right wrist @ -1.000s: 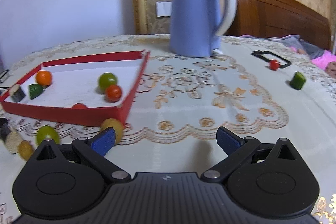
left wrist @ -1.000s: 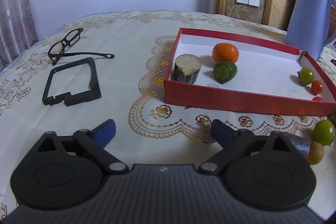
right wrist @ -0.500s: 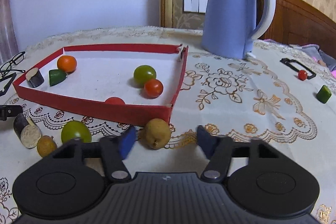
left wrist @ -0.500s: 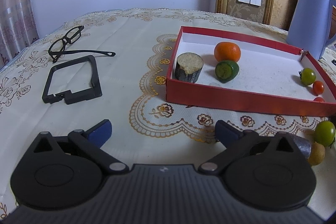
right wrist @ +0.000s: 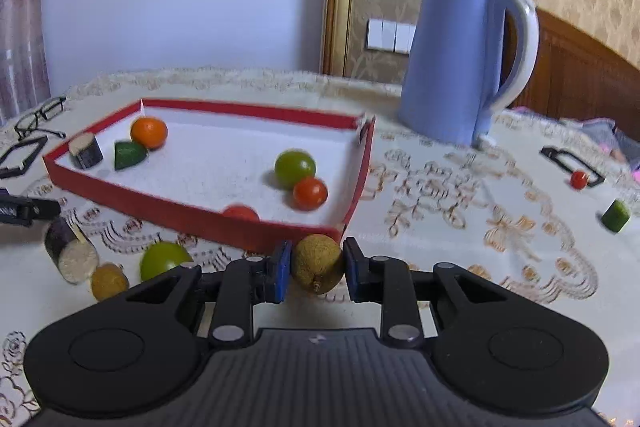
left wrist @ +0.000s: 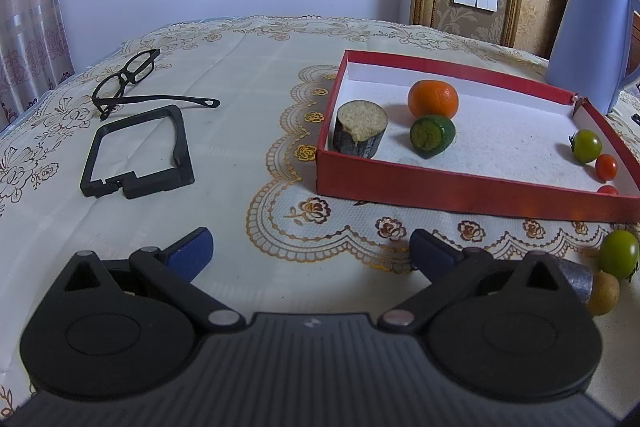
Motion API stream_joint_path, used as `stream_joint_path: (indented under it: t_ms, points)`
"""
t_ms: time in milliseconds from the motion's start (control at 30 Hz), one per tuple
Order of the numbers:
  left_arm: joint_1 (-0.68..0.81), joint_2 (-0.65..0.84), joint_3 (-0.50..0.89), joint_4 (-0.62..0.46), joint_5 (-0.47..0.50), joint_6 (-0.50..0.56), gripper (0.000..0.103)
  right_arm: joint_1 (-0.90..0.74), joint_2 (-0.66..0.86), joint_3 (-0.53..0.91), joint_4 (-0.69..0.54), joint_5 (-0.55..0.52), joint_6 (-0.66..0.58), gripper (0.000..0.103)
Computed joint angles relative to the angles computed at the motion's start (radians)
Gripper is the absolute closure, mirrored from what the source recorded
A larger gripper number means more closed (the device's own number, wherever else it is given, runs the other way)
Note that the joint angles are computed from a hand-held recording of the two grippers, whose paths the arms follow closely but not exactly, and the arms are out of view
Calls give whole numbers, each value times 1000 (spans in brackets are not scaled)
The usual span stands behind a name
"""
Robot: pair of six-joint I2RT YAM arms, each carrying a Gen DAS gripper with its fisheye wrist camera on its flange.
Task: Organize fruits
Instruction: 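Carry the kiwi into the red tray and open the right gripper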
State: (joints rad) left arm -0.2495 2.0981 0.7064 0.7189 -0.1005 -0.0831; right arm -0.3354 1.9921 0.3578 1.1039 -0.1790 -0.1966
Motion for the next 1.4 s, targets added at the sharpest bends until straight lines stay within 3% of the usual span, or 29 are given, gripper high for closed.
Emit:
stream_joint_path:
  t_ms: [200,533,633,933,1133,1233,1300,1367,1400]
  points:
    - [0,0,0,0,0,-1,0,36,-65,43,-62,25,5,76]
    - [1,-1,-1,1,1,0,0,159,88,366,-317,140,31,77]
    - [1,0,-1,1,1,1,0,185,109,382,-296,186,11,76]
    - [0,-1,-1,0,0,0,0,221,112,400,-292,161,7,76]
    - [6,-4,-7,12,15,-7,0,252,155,517,-475,152,-28,76]
    - [29,-9,-37,62,73,-23,0,241,146,494,-454,134,-7,72]
    - [41,-18,-65,102,111,-27,0,223,117,457,-435,113,10,58]
    - [43,-29,-112,169,132,-25,0,203,85,396,-386,88,28,28]
    - [40,-37,-132,186,137,-18,0,193,71,351,-331,83,32,26]
